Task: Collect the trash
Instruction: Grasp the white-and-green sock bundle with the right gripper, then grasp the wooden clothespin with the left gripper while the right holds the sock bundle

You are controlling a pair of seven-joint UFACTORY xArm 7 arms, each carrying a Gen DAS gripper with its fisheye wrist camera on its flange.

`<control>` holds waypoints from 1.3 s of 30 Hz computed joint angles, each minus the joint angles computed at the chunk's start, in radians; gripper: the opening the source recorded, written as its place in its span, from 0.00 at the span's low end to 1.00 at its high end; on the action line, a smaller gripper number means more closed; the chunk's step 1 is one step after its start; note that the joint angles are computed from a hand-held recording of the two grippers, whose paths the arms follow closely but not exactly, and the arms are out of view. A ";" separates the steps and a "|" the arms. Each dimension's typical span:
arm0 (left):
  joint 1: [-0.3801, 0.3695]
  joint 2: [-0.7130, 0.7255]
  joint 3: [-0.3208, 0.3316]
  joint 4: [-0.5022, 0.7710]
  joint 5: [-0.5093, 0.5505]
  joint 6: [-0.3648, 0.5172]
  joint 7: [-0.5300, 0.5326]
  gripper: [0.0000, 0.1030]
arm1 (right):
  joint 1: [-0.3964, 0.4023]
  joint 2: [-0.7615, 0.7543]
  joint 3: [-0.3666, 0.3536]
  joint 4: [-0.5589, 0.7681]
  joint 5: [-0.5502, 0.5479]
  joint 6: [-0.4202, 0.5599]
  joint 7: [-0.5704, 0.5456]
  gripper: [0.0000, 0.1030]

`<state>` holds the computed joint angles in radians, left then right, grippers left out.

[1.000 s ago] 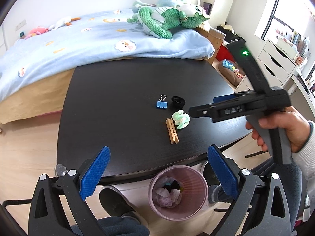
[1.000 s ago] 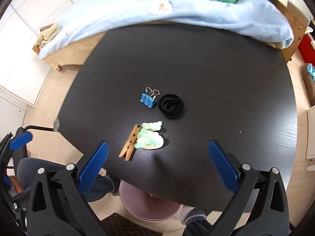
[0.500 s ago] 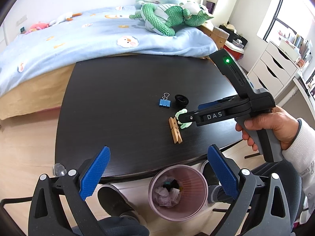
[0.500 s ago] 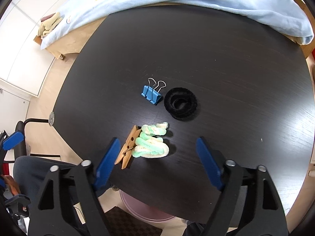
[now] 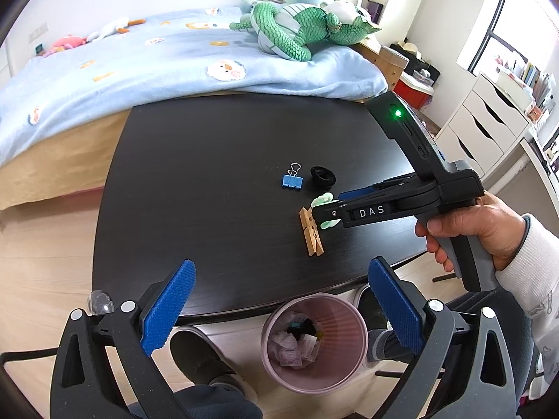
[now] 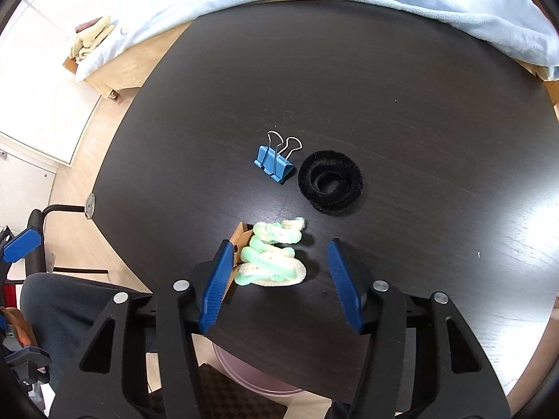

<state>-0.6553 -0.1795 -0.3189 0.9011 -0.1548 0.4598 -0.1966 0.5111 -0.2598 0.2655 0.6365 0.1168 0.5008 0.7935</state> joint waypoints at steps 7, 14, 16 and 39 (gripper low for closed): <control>0.000 0.004 0.000 0.003 0.003 0.001 -0.002 0.92 | 0.000 -0.011 -0.005 -0.011 0.006 0.003 -0.013 0.34; -0.003 0.022 -0.009 0.014 0.017 -0.007 -0.017 0.92 | -0.012 -0.043 0.008 -0.017 -0.026 0.022 0.016 0.30; -0.005 0.032 -0.014 0.024 0.027 -0.007 -0.023 0.92 | -0.016 -0.058 0.014 -0.019 -0.038 0.031 0.032 0.30; -0.042 0.317 -0.009 0.290 0.193 0.138 -0.076 0.92 | -0.031 -0.286 0.046 -0.094 -0.098 0.167 0.167 0.30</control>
